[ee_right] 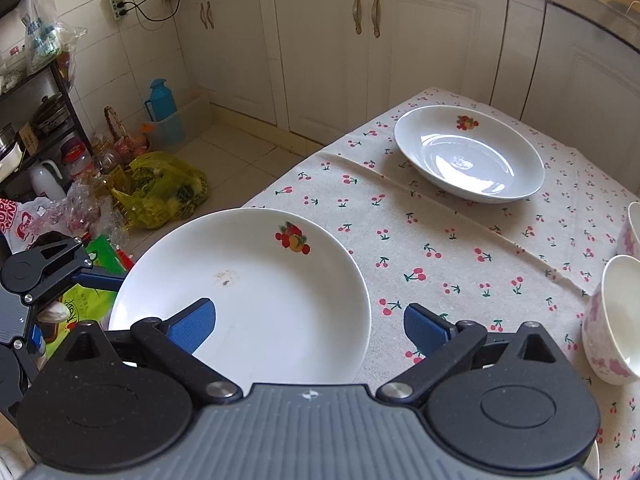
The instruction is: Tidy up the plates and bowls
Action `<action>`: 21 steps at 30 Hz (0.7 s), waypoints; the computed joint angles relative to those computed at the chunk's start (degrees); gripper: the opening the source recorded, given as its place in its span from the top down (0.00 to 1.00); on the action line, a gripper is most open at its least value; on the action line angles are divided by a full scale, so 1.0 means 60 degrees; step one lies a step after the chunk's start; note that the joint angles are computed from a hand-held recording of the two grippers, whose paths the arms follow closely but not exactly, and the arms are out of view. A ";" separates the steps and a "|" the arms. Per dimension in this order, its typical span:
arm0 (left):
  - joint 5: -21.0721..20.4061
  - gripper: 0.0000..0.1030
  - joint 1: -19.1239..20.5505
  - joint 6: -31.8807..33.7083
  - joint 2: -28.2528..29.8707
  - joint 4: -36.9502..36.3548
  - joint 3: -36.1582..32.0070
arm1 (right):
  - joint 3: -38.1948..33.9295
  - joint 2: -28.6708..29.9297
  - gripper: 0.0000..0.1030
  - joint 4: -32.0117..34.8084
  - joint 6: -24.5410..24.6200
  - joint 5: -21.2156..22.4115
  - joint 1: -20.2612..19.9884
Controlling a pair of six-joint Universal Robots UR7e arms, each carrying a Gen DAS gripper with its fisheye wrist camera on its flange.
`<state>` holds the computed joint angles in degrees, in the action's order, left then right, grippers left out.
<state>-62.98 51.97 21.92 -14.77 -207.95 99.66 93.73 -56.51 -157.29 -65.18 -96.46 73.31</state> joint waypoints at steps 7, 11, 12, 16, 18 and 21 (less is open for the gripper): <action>-0.0072 0.01 0.0110 0.0105 -0.0020 0.0331 -0.0212 | -0.0882 0.0406 0.14 0.1151 0.0367 -0.0280 0.0049; -0.0177 0.01 0.0130 0.0211 -0.0013 0.0393 -0.0262 | -0.1299 0.0597 0.19 0.1686 0.0610 -0.0380 0.0065; -0.0160 0.01 0.0128 0.0224 -0.0003 0.0404 -0.0273 | -0.1369 0.0631 0.21 0.1795 0.0623 -0.0406 0.0068; -0.0228 0.01 0.0167 0.0237 -0.0014 0.0575 -0.0348 | -0.1570 0.0762 0.29 0.2073 0.0616 -0.0520 0.0094; -0.0236 0.01 0.0173 0.0262 -0.0030 0.0627 -0.0351 | -0.1688 0.0842 0.33 0.2190 0.0641 -0.0540 0.0099; -0.0246 0.01 0.0185 0.0285 -0.0043 0.0729 -0.0389 | -0.1909 0.0947 0.36 0.2520 0.0750 -0.0536 0.0109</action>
<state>-64.45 53.07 23.63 -15.02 -203.58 97.33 82.28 -50.83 -142.17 -60.68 -99.68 73.97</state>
